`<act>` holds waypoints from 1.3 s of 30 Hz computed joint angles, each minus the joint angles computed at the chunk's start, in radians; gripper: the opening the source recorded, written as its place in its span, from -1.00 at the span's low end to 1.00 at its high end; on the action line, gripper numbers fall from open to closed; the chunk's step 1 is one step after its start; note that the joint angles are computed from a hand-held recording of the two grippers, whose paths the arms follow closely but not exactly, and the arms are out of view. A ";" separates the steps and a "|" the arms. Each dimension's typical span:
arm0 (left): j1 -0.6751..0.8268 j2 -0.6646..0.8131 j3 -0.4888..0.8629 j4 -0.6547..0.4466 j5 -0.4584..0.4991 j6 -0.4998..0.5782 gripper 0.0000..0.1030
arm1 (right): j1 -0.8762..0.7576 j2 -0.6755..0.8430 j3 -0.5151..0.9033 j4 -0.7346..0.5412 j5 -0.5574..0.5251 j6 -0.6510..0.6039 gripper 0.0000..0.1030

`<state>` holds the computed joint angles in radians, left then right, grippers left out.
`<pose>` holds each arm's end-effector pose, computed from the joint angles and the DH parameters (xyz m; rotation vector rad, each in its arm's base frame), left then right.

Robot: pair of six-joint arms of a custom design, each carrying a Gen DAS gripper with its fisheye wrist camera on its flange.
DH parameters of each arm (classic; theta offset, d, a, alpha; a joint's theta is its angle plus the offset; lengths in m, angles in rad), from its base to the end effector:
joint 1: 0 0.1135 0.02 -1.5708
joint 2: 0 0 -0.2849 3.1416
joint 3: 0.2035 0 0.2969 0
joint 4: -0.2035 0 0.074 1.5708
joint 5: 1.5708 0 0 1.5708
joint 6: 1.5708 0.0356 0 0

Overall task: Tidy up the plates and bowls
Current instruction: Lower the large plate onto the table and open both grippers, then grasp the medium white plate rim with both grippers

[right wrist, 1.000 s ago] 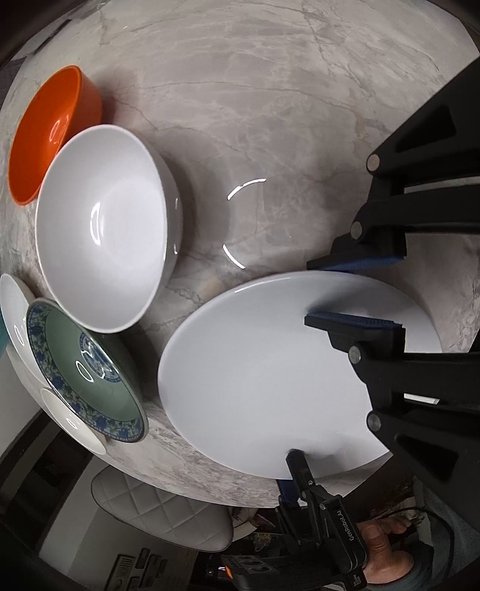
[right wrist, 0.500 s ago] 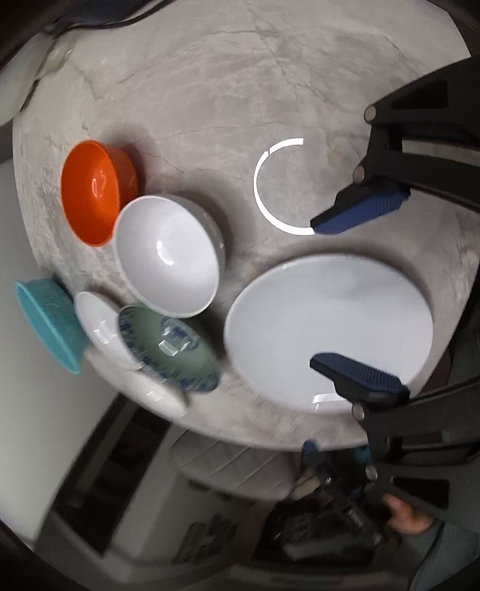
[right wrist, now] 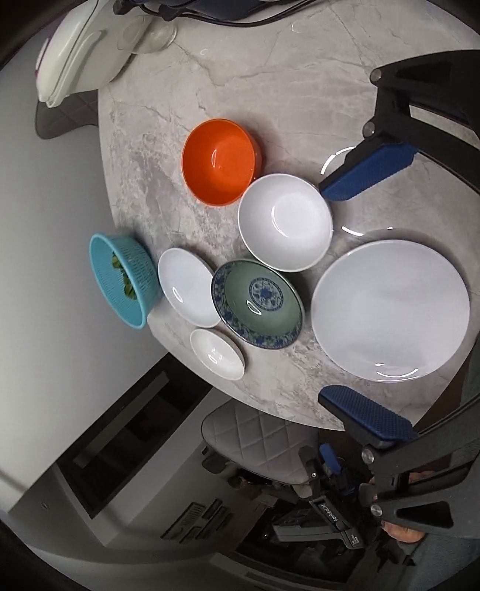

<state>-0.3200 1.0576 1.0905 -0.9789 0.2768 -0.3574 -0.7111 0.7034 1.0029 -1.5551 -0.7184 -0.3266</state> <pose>0.2172 -0.0822 0.3434 0.0677 2.5765 -0.6146 0.0866 -0.0437 0.3451 0.3252 2.4373 0.6069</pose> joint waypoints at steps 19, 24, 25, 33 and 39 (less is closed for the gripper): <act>-0.113 1.124 0.974 -0.200 0.083 -0.007 0.46 | 0.341 1.320 0.933 0.140 0.065 0.030 -0.02; -0.111 1.179 0.998 -0.194 0.074 -0.015 0.39 | 0.353 1.405 0.948 0.139 0.059 0.001 -0.02; -0.112 1.188 1.002 -0.194 0.071 -0.012 0.39 | 0.354 1.417 0.949 0.139 0.058 0.001 -0.02; -0.095 1.239 1.014 -0.157 0.096 -0.045 0.32 | 0.378 1.497 1.002 0.141 0.054 0.001 -0.02; -0.081 1.273 1.026 -0.144 0.130 -0.069 0.10 | 0.401 1.556 1.071 0.112 0.070 -0.003 -0.02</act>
<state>-0.4011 2.3303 2.1164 -1.1225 0.4067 -0.4266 -0.3101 2.2596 2.0743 -1.4432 -0.6483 -0.3292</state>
